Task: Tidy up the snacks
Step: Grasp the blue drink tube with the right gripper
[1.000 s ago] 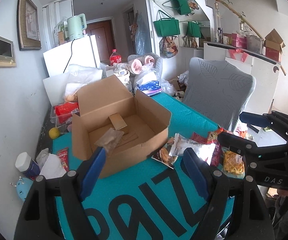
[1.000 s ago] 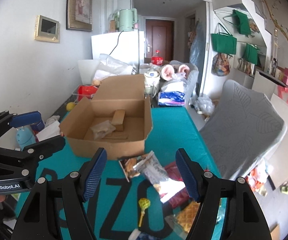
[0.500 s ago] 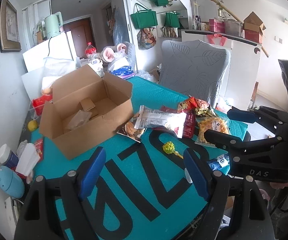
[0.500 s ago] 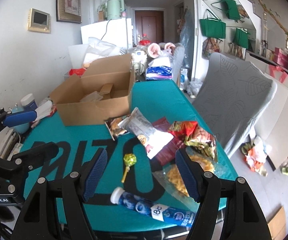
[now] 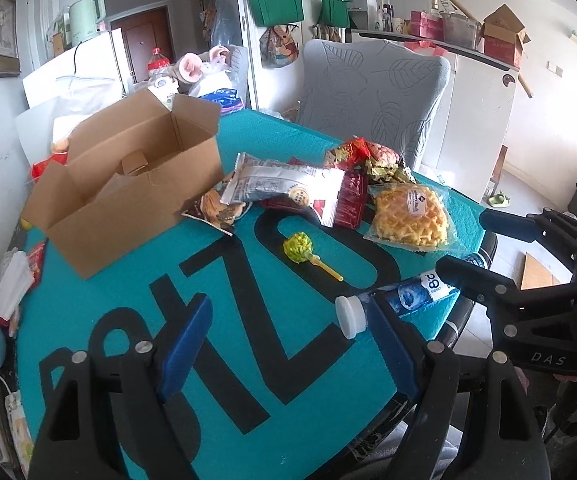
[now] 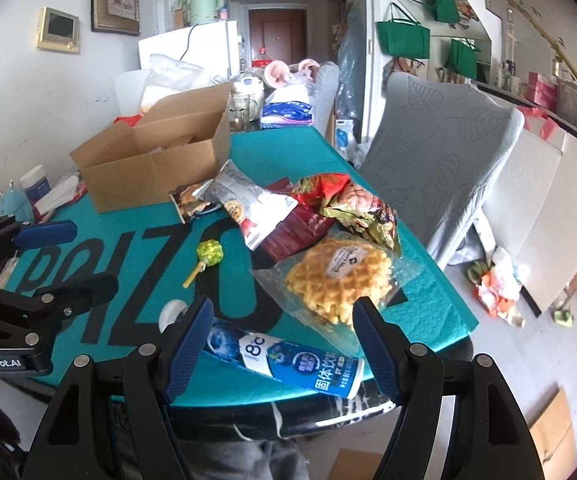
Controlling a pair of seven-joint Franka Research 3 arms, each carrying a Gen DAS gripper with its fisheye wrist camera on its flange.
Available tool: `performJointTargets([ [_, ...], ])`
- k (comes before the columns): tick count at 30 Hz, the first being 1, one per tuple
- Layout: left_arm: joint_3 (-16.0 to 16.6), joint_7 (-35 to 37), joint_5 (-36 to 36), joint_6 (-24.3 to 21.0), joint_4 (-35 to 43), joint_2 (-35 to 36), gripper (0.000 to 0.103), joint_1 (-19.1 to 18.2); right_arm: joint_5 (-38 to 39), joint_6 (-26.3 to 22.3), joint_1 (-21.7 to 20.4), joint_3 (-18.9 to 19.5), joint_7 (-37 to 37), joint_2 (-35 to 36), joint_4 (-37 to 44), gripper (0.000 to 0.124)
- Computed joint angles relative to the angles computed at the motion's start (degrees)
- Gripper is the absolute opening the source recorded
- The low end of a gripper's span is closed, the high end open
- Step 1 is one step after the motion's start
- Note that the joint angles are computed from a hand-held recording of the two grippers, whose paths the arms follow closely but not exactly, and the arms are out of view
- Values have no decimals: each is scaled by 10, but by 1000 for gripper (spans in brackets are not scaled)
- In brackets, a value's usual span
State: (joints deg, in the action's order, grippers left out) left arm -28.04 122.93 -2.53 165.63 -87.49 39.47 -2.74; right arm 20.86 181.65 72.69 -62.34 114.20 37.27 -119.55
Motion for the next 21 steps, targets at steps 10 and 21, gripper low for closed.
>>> performJointTargets([
  [10, 39, -46, 20, 7, 5, 7, 80, -29, -55, 5, -147, 155, -87, -55, 21, 77],
  [21, 27, -39, -6, -49, 44, 27, 80, -11, -134, -70, -357, 369, -151, -88, 88, 73],
])
